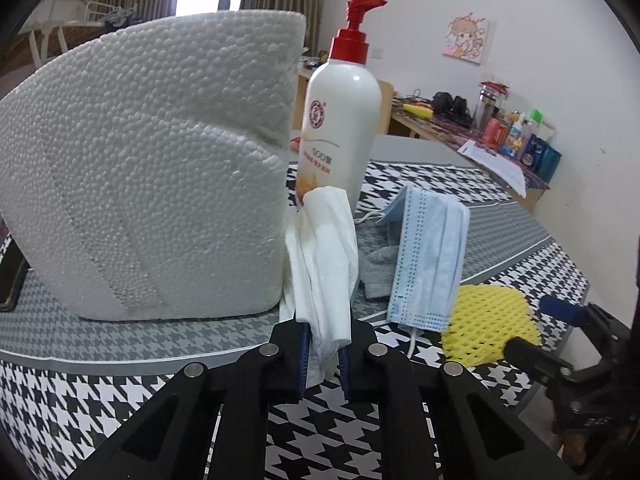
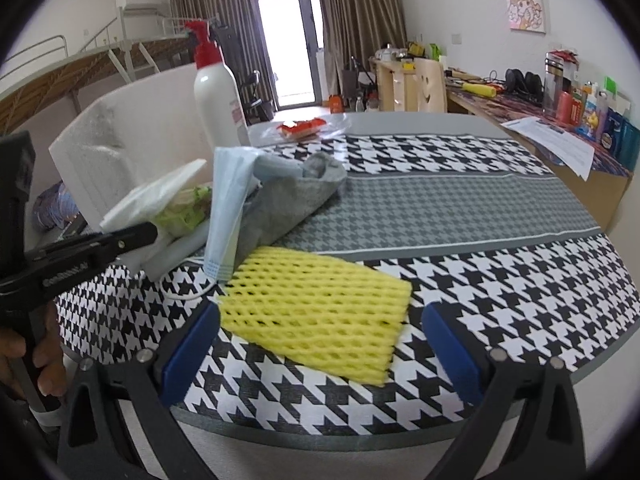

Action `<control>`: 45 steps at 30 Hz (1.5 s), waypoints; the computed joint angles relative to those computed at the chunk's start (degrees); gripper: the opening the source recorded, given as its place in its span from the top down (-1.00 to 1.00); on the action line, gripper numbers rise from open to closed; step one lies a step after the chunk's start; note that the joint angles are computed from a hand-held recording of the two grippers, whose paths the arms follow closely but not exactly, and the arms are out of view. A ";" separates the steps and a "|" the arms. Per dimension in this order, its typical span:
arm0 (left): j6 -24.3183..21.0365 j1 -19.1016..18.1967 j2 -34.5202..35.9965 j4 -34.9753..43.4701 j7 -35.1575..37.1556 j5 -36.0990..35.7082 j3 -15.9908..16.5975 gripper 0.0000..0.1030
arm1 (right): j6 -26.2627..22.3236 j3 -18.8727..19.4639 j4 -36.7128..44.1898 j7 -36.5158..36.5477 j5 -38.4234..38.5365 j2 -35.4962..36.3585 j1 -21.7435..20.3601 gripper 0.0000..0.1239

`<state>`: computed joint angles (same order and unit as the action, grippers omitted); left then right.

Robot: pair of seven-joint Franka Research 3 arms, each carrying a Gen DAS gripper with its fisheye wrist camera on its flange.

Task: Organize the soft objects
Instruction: 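Grasp the white tissue with the left tool while the right tool grasps the yellow foam mesh, then lift the white tissue with the left tool while the right tool lifts the yellow mesh toward the foam box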

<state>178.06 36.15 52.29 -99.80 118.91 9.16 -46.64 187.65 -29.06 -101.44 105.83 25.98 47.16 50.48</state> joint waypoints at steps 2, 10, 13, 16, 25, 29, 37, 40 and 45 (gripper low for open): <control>-0.31 1.40 0.60 -0.33 0.94 0.25 -1.43 0.74 | -3.65 -0.57 1.73 0.82 -0.56 0.64 -0.27 -0.56; -0.92 5.44 2.49 -1.53 4.32 0.39 -5.68 0.80 | -7.74 -2.33 3.64 6.64 -6.49 2.24 -0.18 -0.15; -1.60 5.92 2.92 -1.43 4.94 0.08 -6.44 0.81 | -7.62 -3.71 3.16 9.19 -8.41 2.53 1.03 0.06; -1.62 6.04 3.02 -1.67 5.68 -0.11 -6.78 0.81 | -6.45 -1.84 1.98 10.18 -10.20 0.96 -0.37 0.38; 0.58 8.20 3.63 -3.53 6.48 0.76 -9.08 0.92 | -4.03 -8.00 -2.08 14.35 -10.72 0.46 5.86 0.71; 2.31 10.88 3.94 -5.80 5.80 3.23 -11.25 0.93 | -2.21 -10.41 -4.48 13.24 -8.27 -0.19 8.91 0.71; 6.32 14.87 3.10 -10.42 1.63 9.58 -13.18 0.93 | 0.94 -13.76 -8.02 9.07 -1.75 -0.79 14.15 0.71; 8.37 16.59 2.28 -12.75 -0.10 12.10 -13.77 0.93 | 2.53 -15.90 -9.81 7.39 1.12 -0.73 17.28 0.71; 12.51 19.40 0.71 -16.80 -2.93 16.60 -14.42 0.92 | 5.25 -17.52 -12.31 4.16 5.69 -1.43 20.66 0.71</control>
